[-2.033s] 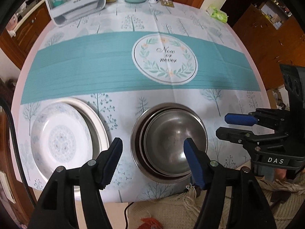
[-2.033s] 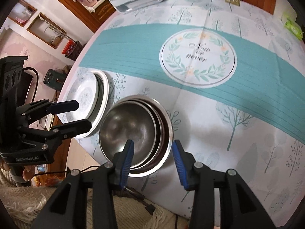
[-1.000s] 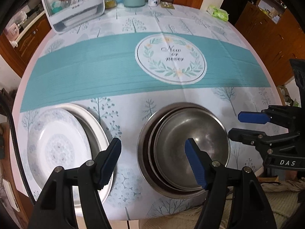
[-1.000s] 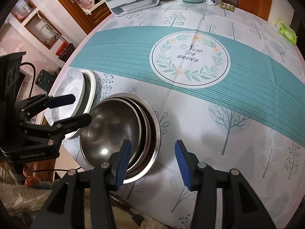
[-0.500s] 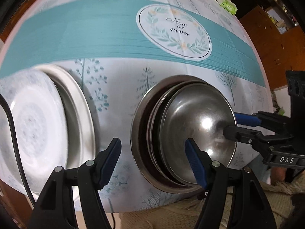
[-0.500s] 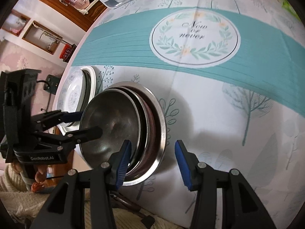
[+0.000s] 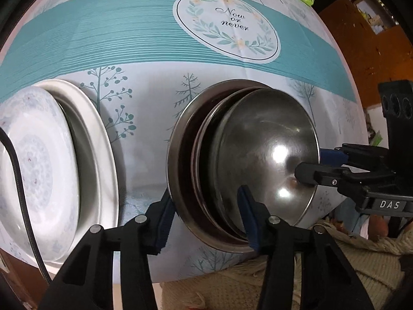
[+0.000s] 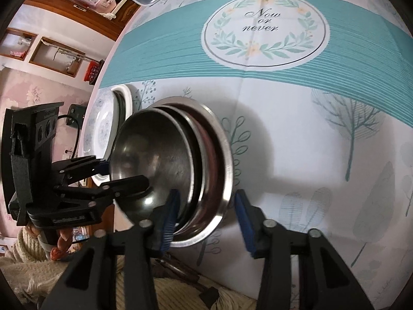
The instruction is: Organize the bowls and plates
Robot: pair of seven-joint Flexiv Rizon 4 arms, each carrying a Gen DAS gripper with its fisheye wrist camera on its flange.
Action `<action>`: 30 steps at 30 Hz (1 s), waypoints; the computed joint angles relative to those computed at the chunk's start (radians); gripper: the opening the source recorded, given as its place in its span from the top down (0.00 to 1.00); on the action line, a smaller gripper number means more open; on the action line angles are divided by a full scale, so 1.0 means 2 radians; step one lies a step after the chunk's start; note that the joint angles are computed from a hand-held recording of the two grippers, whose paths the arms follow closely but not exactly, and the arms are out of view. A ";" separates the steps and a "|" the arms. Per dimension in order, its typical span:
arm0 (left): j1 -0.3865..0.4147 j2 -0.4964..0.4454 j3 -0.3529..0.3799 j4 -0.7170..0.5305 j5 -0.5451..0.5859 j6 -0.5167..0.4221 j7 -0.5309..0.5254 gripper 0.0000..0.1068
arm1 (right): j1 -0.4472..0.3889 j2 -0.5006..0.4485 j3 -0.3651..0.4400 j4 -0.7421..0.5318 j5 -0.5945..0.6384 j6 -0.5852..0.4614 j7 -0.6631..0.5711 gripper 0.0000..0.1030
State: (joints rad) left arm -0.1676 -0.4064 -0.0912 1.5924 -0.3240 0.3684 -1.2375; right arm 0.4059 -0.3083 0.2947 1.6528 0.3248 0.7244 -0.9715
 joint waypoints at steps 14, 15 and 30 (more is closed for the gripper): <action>0.000 0.006 0.003 -0.027 0.026 -0.042 0.014 0.58 | 0.020 0.003 -0.009 -0.014 -0.051 -0.029 0.058 0.68; -0.001 0.004 0.002 -0.033 0.031 -0.043 0.017 0.58 | 0.021 0.004 -0.010 -0.015 -0.055 -0.031 0.063 0.68; 0.051 0.012 0.019 -0.063 0.017 -0.072 0.117 0.58 | 0.070 -0.041 -0.021 -0.099 -0.131 -0.044 0.164 0.69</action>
State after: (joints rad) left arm -0.0657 -0.3831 -0.0537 1.4670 -0.2910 0.2243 -1.0030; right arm 0.5457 -0.3896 0.2519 1.4555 0.0637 0.6373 -0.6440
